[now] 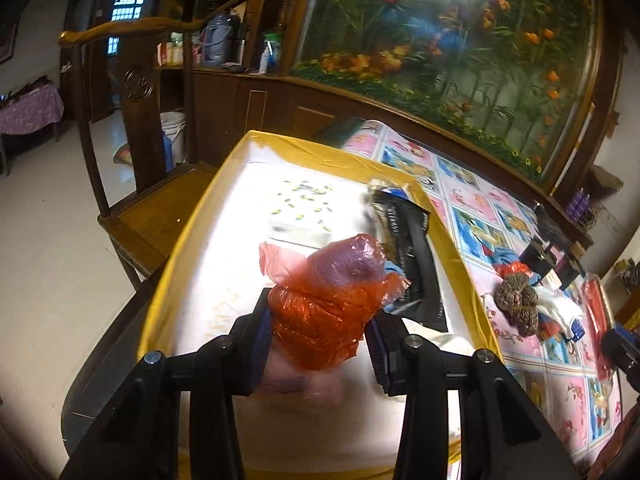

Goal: Organize soft objects
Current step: 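Carry orange bag and striped sponge pack into the box and open both grippers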

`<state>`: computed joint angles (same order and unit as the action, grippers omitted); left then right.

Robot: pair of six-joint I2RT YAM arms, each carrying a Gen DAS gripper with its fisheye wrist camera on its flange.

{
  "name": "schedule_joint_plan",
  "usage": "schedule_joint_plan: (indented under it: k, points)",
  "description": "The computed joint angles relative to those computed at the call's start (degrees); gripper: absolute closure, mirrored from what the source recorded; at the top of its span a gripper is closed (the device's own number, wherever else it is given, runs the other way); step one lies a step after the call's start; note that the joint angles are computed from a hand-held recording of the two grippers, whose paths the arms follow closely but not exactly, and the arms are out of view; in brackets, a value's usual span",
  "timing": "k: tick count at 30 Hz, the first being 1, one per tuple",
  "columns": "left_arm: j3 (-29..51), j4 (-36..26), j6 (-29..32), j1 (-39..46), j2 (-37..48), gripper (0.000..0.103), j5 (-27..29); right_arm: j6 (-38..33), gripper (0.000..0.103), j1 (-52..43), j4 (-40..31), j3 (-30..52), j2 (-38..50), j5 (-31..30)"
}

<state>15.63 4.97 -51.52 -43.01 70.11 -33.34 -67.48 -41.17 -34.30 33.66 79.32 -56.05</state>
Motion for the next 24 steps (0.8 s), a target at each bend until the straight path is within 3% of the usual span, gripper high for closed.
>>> schedule_joint_plan:
  k: [6, 12, 18, 24]
  points:
    - [-2.9, -1.1, 0.9, 2.3, -4.4, 0.062, 1.4, 17.3, 0.062, 15.8, 10.6, -3.2, -4.2, 6.6]
    - [-3.3, -2.3, 4.3, 8.0, -8.0, 0.062, 7.1, 34.6, 0.062, 32.7, 19.7, -0.2, 0.2, 15.1]
    - [2.4, -3.5, 13.5, 21.7, -2.8, 0.062, 20.6, 47.8, 0.062, 46.6, 28.1, 6.0, 9.2, 24.3]
    - [8.0, -4.4, 18.3, 29.6, 5.9, 0.062, 30.2, 53.8, 0.062, 53.0, 31.7, 12.5, 18.2, 31.4]
